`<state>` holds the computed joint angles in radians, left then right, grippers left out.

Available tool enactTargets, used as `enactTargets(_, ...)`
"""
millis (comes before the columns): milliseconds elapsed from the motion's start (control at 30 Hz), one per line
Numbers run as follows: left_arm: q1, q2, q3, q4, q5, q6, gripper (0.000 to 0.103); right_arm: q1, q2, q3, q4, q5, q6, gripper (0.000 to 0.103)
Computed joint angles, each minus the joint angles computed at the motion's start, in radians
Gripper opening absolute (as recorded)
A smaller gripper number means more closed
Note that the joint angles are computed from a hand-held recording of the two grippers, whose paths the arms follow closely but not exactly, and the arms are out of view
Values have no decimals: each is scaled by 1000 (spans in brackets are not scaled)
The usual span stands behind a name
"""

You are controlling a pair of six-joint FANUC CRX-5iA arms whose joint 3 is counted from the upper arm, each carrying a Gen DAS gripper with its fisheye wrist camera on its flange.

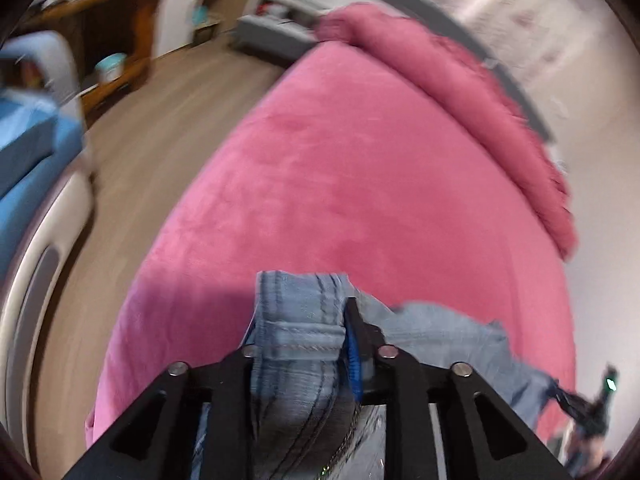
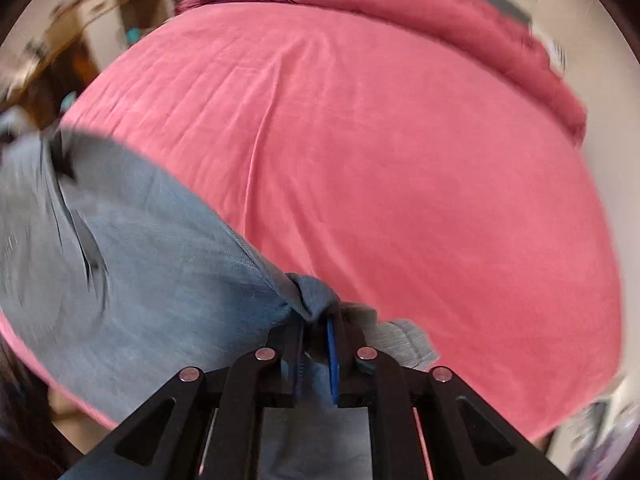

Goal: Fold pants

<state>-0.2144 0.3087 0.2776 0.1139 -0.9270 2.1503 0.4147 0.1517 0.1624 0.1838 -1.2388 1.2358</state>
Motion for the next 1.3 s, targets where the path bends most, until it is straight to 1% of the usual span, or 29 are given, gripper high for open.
enactTargets(33, -1, 21, 25, -15, -15, 0, 30, -16, 18, 13, -15, 18, -16, 25)
enactTargets(67, -4, 39, 55, -39, -43, 15, 36, -30, 24, 20, -30, 22, -30, 36)
enactTargets(100, -5, 55, 78, -50, -71, 29, 40, -49, 32, 29, -44, 29, -60, 38)
enactTargets(133, 0, 57, 75, -38, -73, 17, 41, -64, 28, 28, -58, 37, -84, 38)
enactTargets(167, -5, 51, 79, -60, -80, 25, 49, -84, 14, 12, -79, 58, -116, 38)
enactTargets(200, -15, 50, 97, -109, -97, 44, 59, -105, -11, -7, -99, 74, -131, 39)
enactTargets(233, -22, 36, 97, -148, -100, 48, 60, -128, -41, -34, -123, 96, -157, 41)
enactTargets(267, -22, 19, 83, -159, -94, 41, 61, -150, -67, -56, -149, 116, -175, 41)
enactTargets(300, -22, 2, 74, -171, -106, 50, 65, -183, -109, -91, -195, 142, -188, 41)
enactTargets(367, -20, -32, 46, -184, -106, 78, 65, -227, -173, -154, -249, 165, -214, 44)
enactTargets(400, -19, -75, -8, -171, -63, 74, 65, -243, -200, -186, -268, 169, -234, 45)
enactTargets(500, -52, -146, -69, -205, -29, 84, 65, -272, -296, -299, -326, 189, -296, 49)
enactTargets(567, -81, -210, -143, -186, 20, 40, 65, -289, -369, -378, -372, 217, -327, 53)
enactTargets(600, -98, -223, -160, -184, 30, 18, 65, -305, -420, -426, -419, 249, -339, 54)
enactTargets(667, -146, -241, -187, -195, 30, -39, 65, -332, -470, -483, -495, 308, -362, 63)
enactTargets(700, -172, -242, -196, -193, 25, -71, 65, -333, -478, -506, -513, 338, -386, 64)
enactTargets(767, -197, -235, -208, -169, 22, -110, 65, -324, -475, -526, -512, 363, -417, 64)
enactTargets(800, -216, -222, -200, -183, 6, -110, 64, -324, -474, -532, -541, 393, -395, 61)
enactTargets(833, -224, -212, -195, -183, -6, -122, 64, -338, -464, -515, -569, 387, -367, 45)
enactTargets(867, -232, -199, -185, -191, -24, -130, 64, -324, -449, -504, -549, 378, -382, 22)
enactTargets(933, -255, -171, -146, -246, -91, -116, 64, -281, -434, -487, -509, 374, -376, 17)
enactTargets(1000, -256, -154, -133, -277, -138, -101, 63, -232, -467, -487, -448, 376, -379, 16)
enactTargets(1033, -248, -144, -133, -276, -163, -96, 63, -210, -480, -494, -409, 385, -392, 16)
enactTargets(1067, -239, -140, -140, -281, -177, -79, 63, -173, -489, -506, -317, 370, -445, 16)
enactTargets(1100, -226, -145, -164, -274, -167, -73, 62, -151, -479, -513, -260, 350, -479, 16)
enactTargets(1133, -214, -150, -185, -258, -151, -81, 61, -146, -463, -512, -235, 317, -479, 16)
enactTargets(1200, -200, -169, -221, -242, -118, -52, 56, -132, -414, -508, -191, 232, -486, 16)
enactTargets(1233, -202, -175, -223, -247, -116, -42, 55, -126, -399, -515, -191, 222, -481, 16)
enactTargets(1300, -198, -187, -234, -243, -104, -32, 55, -91, -409, -551, -139, 245, -523, 17)
